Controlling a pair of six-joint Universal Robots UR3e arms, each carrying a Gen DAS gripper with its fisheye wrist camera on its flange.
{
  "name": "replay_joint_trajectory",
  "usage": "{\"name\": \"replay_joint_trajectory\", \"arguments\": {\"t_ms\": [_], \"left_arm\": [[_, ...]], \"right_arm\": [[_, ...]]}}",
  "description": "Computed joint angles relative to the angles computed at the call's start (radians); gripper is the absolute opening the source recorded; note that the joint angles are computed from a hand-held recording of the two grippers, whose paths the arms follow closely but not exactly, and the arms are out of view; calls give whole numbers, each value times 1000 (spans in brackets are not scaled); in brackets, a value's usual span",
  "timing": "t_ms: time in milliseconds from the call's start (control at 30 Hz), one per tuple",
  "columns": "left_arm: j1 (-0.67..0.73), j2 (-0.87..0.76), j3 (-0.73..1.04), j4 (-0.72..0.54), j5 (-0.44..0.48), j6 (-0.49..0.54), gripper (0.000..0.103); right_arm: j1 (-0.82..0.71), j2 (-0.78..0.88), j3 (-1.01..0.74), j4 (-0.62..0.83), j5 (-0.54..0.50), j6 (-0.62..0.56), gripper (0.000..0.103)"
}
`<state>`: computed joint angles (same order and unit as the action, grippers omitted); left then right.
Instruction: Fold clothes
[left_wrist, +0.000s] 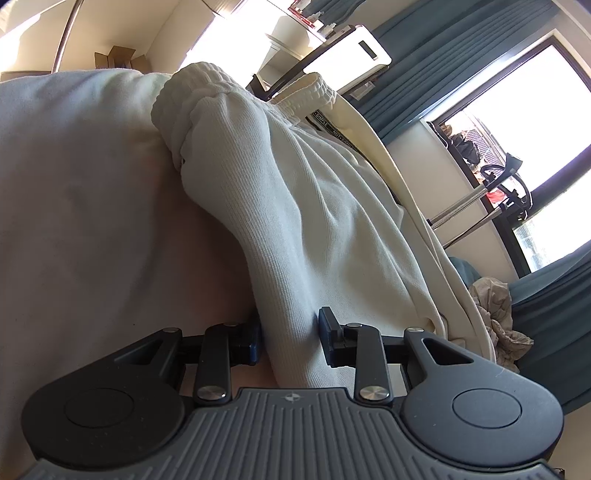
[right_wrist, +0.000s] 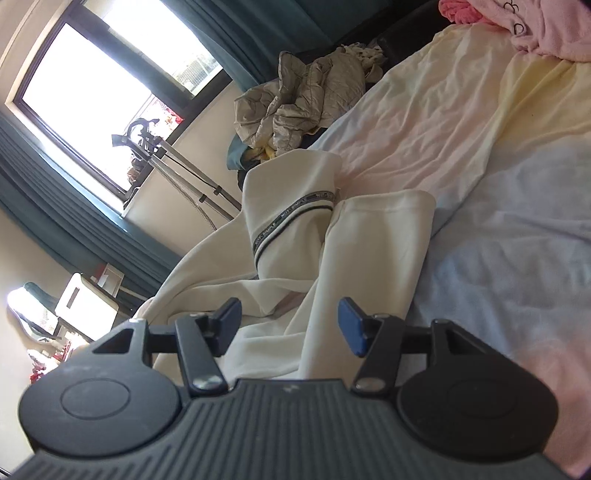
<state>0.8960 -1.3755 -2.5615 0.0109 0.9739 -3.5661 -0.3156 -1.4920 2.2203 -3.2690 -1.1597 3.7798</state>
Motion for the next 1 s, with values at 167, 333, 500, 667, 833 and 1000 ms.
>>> {"name": "replay_joint_trajectory", "arguments": {"t_ms": [167, 333, 500, 667, 833, 1000], "left_arm": [[-58, -110, 47, 80, 43, -63, 34], [-123, -229, 103, 179, 97, -121, 34], [-114, -311, 81, 336, 81, -192, 34], [-72, -336, 47, 411, 27, -250, 27], [20, -310, -16, 478, -104, -277, 15], [221, -325, -114, 799, -369, -413, 14]], "right_arm": [[-39, 209, -113, 18, -79, 42, 60], [-105, 396, -117, -176, -7, 93, 59], [-97, 504, -158, -362, 2, 107, 54], [-77, 497, -171, -289, -38, 143, 18], [-68, 419, -109, -433, -119, 155, 3], [-149, 274, 8, -568, -132, 214, 3]]}}
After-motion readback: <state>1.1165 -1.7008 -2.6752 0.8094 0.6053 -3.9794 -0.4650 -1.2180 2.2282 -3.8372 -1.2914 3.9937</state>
